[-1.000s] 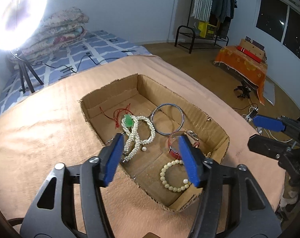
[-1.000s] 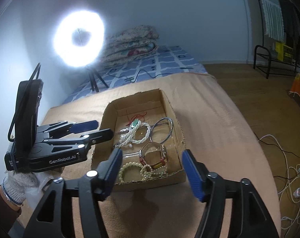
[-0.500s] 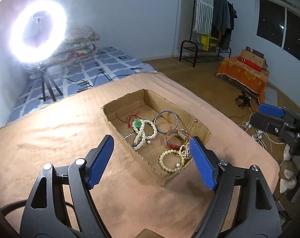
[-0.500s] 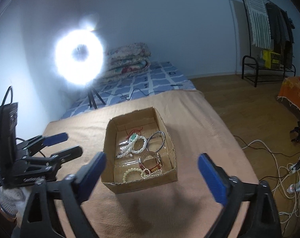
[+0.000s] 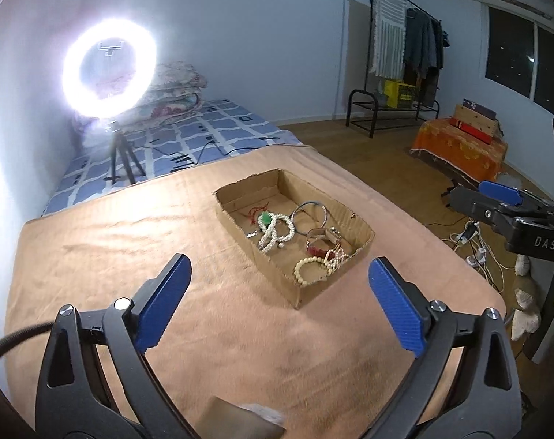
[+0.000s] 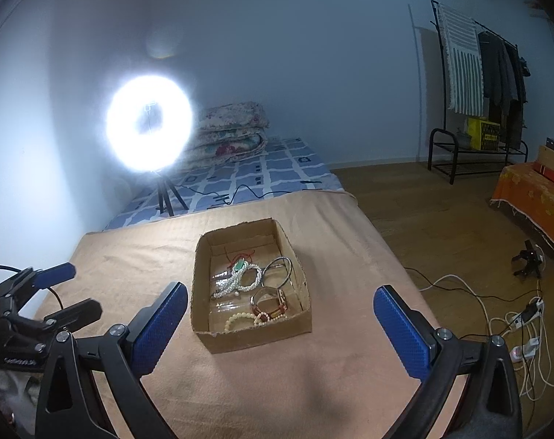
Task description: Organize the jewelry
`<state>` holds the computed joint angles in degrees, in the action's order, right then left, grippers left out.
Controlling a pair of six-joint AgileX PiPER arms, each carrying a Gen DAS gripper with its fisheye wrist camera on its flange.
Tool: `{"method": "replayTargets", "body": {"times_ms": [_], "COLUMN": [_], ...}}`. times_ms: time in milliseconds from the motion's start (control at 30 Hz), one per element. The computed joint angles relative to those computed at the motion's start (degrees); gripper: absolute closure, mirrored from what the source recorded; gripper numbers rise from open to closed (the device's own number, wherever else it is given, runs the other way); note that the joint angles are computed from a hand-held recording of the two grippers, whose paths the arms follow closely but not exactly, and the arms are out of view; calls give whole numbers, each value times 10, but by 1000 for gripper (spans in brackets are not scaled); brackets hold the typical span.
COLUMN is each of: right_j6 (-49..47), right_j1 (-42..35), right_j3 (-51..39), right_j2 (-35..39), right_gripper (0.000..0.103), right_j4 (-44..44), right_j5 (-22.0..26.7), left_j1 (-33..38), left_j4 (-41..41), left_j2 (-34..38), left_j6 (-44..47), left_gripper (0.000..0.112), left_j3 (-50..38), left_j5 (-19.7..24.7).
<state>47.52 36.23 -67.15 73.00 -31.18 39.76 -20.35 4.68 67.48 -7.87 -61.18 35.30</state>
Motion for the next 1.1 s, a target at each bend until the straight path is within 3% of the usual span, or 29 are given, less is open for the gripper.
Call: {"method": "replayTargets", "body": {"times_ms": [333, 1100], "right_j6": [85, 111], "right_j1": [74, 106], "right_j3": [9, 1], "right_j2": [-16, -21], "right_gripper": [0, 0], "right_j4": [-81, -112], "right_j5": [65, 94], "left_j1": [-66, -98], "left_j4": [125, 140], "left_j2": [-62, -85], "left_j6": [-129, -144], "left_gripper": [10, 9], "left_j3": [25, 18], "left_j5": [38, 64]}}
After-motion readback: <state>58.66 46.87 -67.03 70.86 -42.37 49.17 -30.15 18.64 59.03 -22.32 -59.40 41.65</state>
